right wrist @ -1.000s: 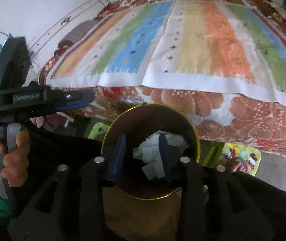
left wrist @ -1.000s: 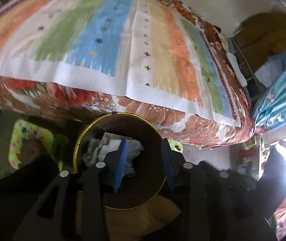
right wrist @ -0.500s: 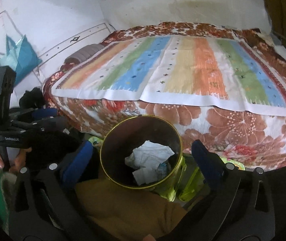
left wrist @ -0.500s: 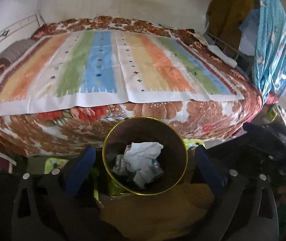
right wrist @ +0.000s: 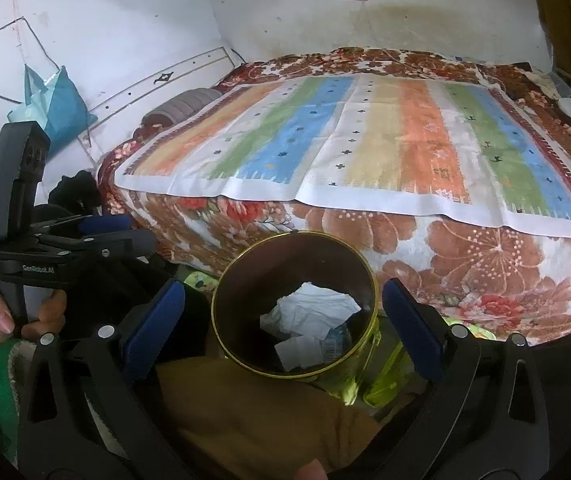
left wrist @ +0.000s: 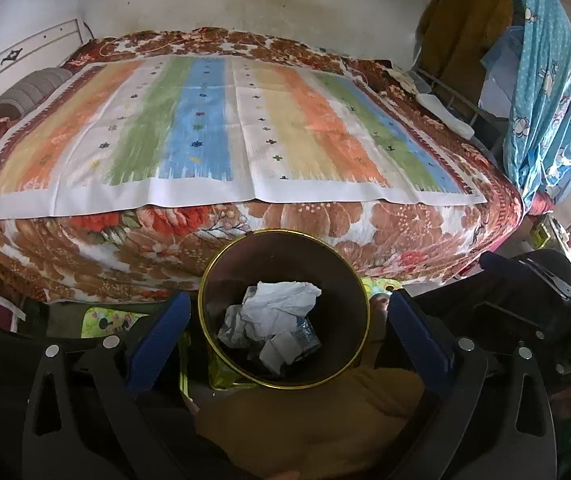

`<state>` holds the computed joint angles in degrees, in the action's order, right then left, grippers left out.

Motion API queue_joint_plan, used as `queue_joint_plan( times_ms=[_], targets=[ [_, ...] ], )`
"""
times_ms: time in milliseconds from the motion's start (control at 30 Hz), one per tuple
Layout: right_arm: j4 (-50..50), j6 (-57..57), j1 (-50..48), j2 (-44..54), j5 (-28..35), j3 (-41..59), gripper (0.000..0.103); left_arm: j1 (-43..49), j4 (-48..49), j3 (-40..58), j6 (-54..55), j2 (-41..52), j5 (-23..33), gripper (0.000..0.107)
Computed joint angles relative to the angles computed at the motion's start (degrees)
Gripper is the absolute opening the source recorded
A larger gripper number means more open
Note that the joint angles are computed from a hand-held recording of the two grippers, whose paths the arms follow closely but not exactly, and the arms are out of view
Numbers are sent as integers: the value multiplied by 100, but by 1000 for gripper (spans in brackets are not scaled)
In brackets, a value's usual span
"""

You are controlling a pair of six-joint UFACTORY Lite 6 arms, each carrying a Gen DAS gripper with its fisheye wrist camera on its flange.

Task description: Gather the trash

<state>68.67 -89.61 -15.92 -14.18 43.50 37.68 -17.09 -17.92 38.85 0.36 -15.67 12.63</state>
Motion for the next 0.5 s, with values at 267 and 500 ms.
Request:
queue_joint_plan(
  times_ms=[267, 500],
  targets=[
    [-30, 35, 51, 47, 34, 16, 94, -72, 543, 107, -638, 129, 36, 97],
    [-31, 81, 42, 205, 121, 109, 94, -130, 843, 159, -1021, 267, 80, 97]
  ],
)
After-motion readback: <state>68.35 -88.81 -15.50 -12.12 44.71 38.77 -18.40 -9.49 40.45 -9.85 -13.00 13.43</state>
